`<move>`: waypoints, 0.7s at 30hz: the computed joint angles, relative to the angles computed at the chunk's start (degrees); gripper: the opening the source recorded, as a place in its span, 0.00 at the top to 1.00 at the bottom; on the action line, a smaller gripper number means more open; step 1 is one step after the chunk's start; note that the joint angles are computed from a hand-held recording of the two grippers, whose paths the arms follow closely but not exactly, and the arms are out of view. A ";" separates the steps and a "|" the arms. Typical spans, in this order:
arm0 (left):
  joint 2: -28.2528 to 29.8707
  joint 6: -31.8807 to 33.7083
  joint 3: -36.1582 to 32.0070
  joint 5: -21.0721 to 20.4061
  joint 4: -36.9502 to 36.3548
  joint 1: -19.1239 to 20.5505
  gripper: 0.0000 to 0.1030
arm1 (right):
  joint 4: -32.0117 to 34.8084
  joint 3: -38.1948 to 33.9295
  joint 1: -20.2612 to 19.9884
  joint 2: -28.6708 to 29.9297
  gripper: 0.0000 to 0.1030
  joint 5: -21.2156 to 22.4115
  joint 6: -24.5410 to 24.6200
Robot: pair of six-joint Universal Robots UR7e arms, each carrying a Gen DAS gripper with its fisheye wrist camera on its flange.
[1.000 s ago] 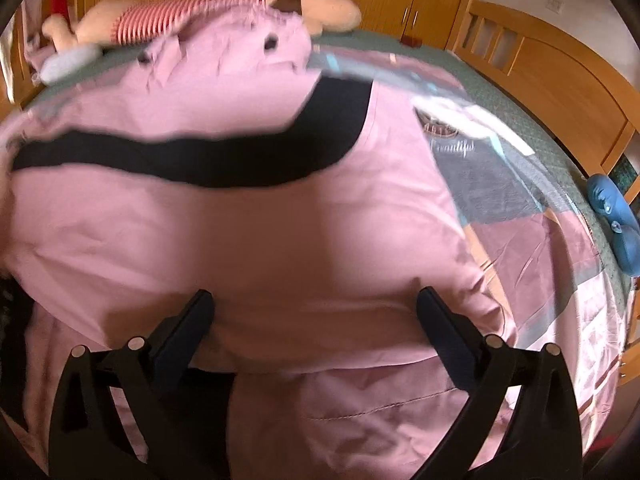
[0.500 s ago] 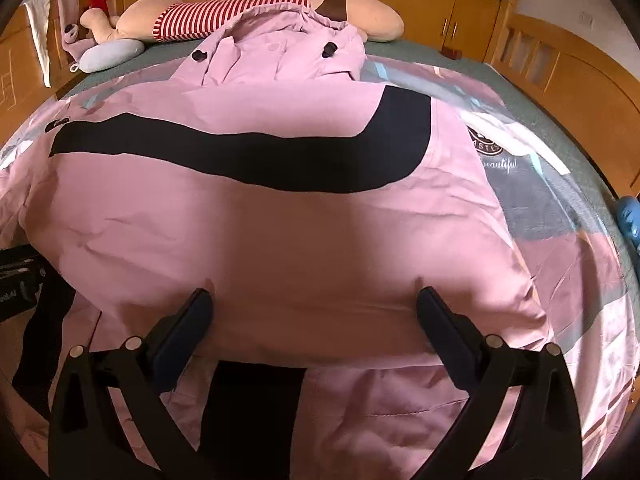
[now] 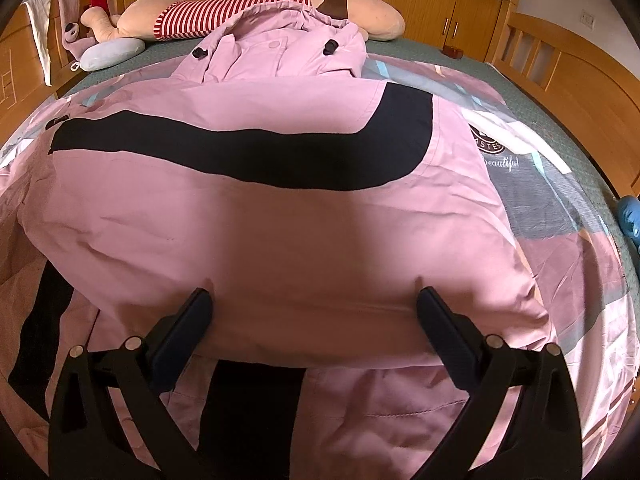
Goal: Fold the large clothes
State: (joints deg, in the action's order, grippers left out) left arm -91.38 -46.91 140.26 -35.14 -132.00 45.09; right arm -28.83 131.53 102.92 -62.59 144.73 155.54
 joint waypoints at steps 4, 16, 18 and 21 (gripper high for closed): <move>-7.22 -9.47 -3.68 6.80 17.50 6.36 0.02 | -0.11 -0.10 0.17 0.20 0.01 0.36 -0.08; -9.94 1.68 -6.30 -8.08 -10.57 35.06 0.02 | -0.69 -0.01 0.20 0.48 0.01 0.61 -0.54; -8.90 2.25 -6.34 -9.13 -13.02 36.53 0.02 | -0.80 -0.03 0.24 0.56 0.01 0.72 -0.61; -7.48 3.80 -6.59 -6.09 -12.51 35.46 0.02 | -0.84 0.00 0.20 0.55 0.01 0.63 -0.62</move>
